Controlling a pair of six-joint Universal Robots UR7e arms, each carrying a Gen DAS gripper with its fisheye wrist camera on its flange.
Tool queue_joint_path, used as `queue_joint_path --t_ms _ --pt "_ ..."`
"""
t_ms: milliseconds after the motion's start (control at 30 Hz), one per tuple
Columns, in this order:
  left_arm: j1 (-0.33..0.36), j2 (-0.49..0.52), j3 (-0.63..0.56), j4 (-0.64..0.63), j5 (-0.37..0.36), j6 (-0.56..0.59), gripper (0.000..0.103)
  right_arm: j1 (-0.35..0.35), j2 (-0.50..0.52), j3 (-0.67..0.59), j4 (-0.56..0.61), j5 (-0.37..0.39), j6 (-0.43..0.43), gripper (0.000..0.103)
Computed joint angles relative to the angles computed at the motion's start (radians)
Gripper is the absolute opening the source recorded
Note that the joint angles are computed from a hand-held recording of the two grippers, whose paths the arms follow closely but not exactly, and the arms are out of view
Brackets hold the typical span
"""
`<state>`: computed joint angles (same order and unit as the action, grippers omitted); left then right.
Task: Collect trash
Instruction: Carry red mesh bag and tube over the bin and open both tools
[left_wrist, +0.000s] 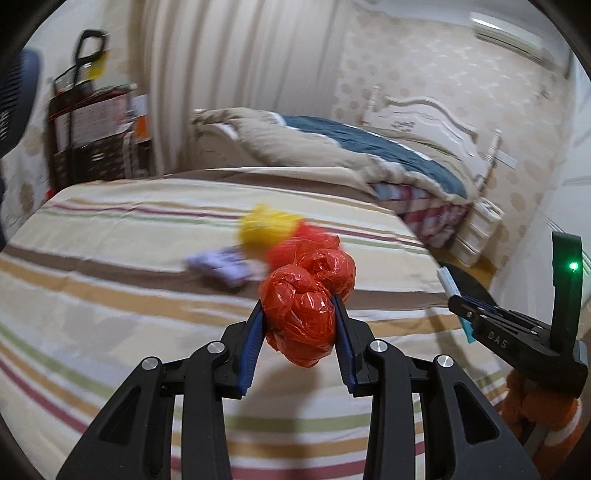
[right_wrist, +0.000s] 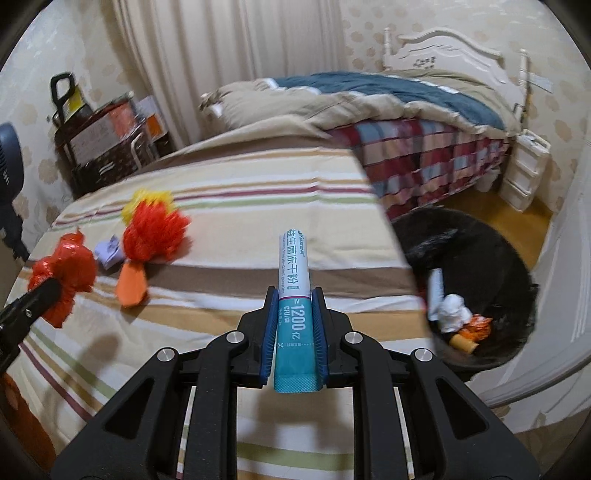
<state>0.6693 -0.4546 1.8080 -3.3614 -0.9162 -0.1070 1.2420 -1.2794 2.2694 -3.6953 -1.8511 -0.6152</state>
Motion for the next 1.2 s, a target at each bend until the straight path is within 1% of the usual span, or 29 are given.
queue_joint_path --t_ms 167,333,467,633,733,900,1033,1133,1167,1200 --pt "-0.024 0.092 -0.130 0.033 -0.072 0.065 0.037 -0.059 -0.049 0.000 -0.044 0.018 -0.009 0.018" --pt "-0.043 0.186 -0.278 0.105 -0.130 0.109 0.037 -0.130 -0.093 -0.037 -0.017 0.047 0.013 0.018" --pt "-0.052 0.270 -0.423 0.188 -0.177 0.137 0.037 -0.178 -0.104 -0.079 0.016 0.061 0.029 0.018" --pt "-0.058 0.362 -0.575 0.293 -0.197 0.156 0.037 -0.228 -0.103 -0.142 0.067 0.075 0.061 0.018" --pt "-0.062 0.426 -0.681 0.368 -0.194 0.164 0.037 -0.252 -0.101 -0.167 0.094 0.083 0.076 0.018" --pt "-0.067 0.503 -0.812 0.464 -0.187 0.175 0.037 -0.284 -0.090 -0.209 0.135 0.092 0.096 0.018" --pt "-0.070 0.546 -0.890 0.536 -0.180 0.181 0.037 -0.303 -0.079 -0.237 0.160 0.097 0.110 0.019" --pt "-0.068 0.566 -0.931 0.586 -0.174 0.172 0.041 -0.313 -0.075 -0.246 0.173 0.099 0.120 0.020" --pt "-0.068 0.569 -0.935 0.594 -0.166 0.167 0.046 -0.317 -0.073 -0.250 0.178 0.100 0.125 0.020" --pt "-0.069 0.573 -0.939 0.594 -0.161 0.164 0.056 -0.319 -0.071 -0.252 0.179 0.100 0.128 0.021"
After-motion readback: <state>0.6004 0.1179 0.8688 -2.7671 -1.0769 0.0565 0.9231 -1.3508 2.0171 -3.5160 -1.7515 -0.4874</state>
